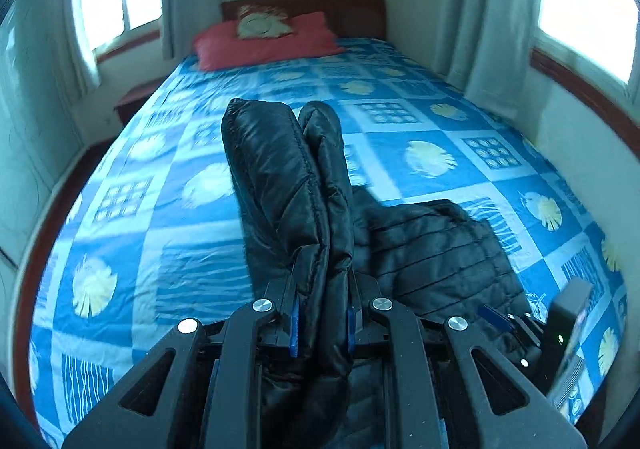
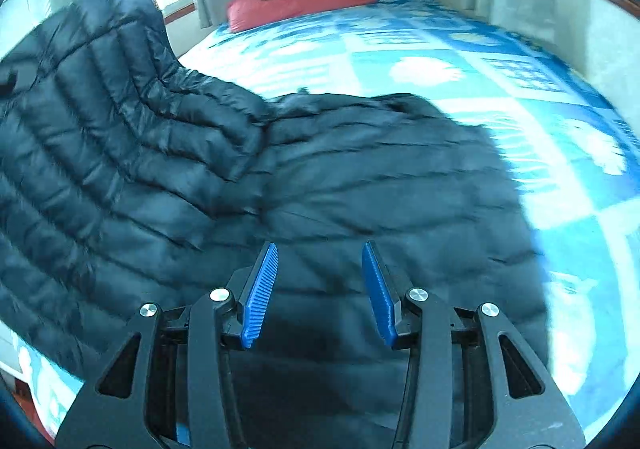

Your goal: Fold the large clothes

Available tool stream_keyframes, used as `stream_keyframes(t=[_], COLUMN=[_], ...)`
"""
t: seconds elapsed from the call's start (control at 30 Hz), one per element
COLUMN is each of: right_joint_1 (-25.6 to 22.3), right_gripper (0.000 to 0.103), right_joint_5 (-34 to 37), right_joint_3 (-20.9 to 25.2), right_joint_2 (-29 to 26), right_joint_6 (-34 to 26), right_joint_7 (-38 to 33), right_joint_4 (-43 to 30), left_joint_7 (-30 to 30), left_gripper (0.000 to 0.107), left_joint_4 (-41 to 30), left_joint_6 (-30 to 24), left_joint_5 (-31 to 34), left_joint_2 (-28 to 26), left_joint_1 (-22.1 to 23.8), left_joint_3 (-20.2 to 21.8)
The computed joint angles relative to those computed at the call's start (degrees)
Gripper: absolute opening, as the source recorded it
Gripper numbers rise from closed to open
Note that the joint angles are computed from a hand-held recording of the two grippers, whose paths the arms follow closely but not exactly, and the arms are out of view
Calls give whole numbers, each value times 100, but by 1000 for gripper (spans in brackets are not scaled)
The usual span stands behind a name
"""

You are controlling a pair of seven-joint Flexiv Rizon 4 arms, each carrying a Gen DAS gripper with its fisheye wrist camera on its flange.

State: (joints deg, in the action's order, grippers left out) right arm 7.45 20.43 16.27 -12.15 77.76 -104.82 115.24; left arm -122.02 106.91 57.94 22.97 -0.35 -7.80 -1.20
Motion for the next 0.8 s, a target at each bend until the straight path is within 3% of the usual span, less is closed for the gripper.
stream_keyframes(t=[0.07,0.13,0.3,0.6,0.8], right_joint_1=[-124,-183,-442,-953,-1167], right_gripper=[45,54,54,54,54], right_joint_5=[-10,-53,-34,303,454], right_joint_3=[-114,-231,-409,-502,-537], right_joint_2=[115,188,254,149,-12], right_joint_6=[34,173,249,111,2], right_joint_7=[-30,0,-62,-459,-574], right_joint_4=[139,274,430,322,188], left_joint_7=[-118,-198,-214,-473,-853], left_gripper=[16,16,16,16,17], left_joint_4=[-345,-682,-1415,-2089,-2271], left_joint_6=[-150,-304,-491,-510,-454], left_joint_5=[194,305,303,65,360], left_joint_2=[-269,-557,-1362,-2488,-2801], left_joint_1=[-103,-290,-806,-1597,-2029], left_joint_3=[-157,-233,-214,178,518])
